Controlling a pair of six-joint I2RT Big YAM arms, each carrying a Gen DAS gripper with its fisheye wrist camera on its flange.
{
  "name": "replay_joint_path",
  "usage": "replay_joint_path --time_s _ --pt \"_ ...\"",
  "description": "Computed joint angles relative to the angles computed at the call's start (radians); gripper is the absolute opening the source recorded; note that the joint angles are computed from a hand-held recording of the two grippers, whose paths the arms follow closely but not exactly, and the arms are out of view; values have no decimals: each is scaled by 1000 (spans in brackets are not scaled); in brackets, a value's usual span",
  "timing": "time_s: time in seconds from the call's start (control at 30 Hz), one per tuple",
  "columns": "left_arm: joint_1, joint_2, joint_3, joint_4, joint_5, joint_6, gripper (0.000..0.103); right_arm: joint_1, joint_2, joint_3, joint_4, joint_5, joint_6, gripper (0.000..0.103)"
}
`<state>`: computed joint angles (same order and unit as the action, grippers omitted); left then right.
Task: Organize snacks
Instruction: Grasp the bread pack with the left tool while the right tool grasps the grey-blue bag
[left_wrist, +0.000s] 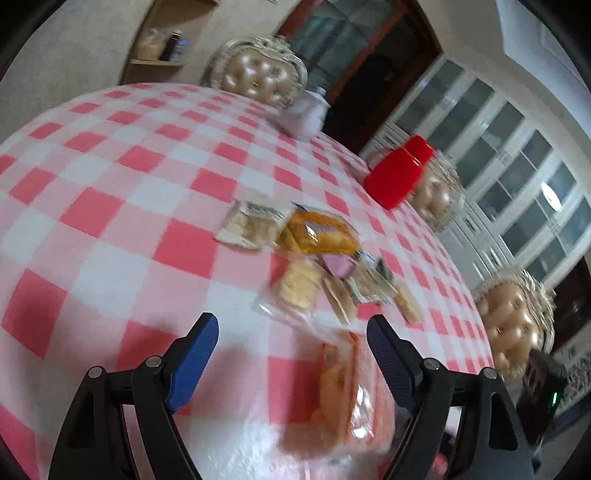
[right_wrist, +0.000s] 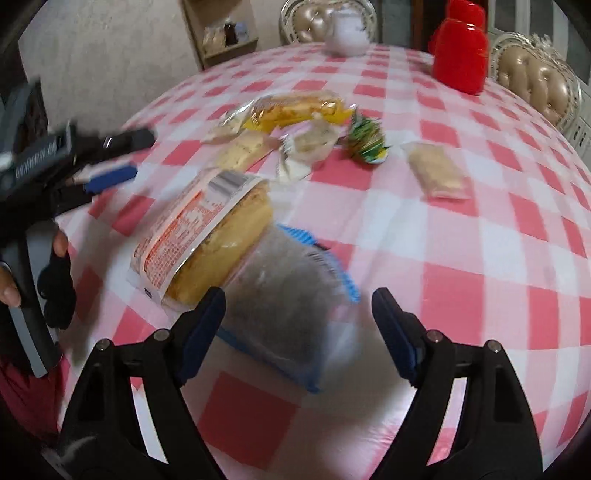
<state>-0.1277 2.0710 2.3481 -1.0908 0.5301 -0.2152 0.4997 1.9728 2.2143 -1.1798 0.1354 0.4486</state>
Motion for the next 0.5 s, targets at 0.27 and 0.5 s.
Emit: replay_joint_path --time_s 0.27,0.5 --pt "-112 -60 -95 -29 -87 266 83 11 40 43 -50 3 3 95" --pt "-144 -2 -47 -61 -296 295 83 40 110 134 -117 45 -15 95"
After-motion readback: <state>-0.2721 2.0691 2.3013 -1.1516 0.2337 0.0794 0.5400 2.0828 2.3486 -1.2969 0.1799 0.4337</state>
